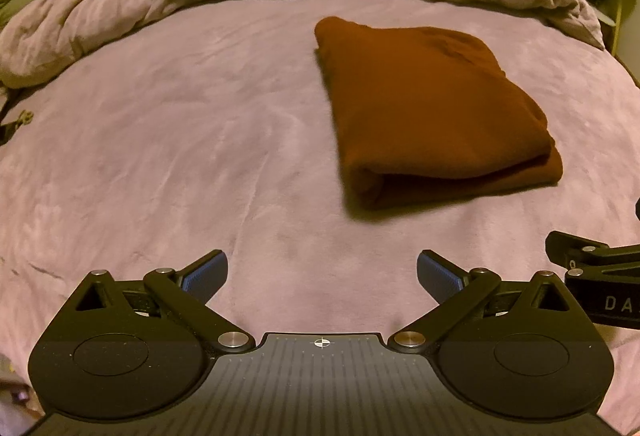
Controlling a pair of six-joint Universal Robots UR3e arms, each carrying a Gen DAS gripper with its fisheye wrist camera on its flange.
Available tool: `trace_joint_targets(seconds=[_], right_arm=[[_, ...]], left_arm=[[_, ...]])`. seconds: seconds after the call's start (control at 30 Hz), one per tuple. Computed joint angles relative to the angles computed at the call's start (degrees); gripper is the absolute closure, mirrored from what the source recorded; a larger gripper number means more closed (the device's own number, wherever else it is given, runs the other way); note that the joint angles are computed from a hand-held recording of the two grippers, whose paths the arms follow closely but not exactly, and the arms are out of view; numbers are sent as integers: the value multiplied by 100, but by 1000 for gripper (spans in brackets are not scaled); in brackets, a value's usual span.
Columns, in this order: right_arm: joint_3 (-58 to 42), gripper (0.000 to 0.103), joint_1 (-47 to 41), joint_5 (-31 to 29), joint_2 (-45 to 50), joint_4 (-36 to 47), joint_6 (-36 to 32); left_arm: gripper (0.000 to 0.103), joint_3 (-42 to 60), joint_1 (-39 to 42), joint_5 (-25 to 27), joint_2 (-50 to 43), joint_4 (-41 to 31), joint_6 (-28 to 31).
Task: Fold small clothes
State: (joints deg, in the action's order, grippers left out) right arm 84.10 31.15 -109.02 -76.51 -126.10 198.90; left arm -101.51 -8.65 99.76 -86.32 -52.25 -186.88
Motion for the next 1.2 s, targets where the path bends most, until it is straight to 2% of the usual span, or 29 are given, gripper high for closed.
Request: trace_joint_targets(seconds=[1.2], right_arm=[[272, 4, -105, 103, -254, -128, 79]], left_arm=[[0, 91, -107, 58, 6, -130, 43]])
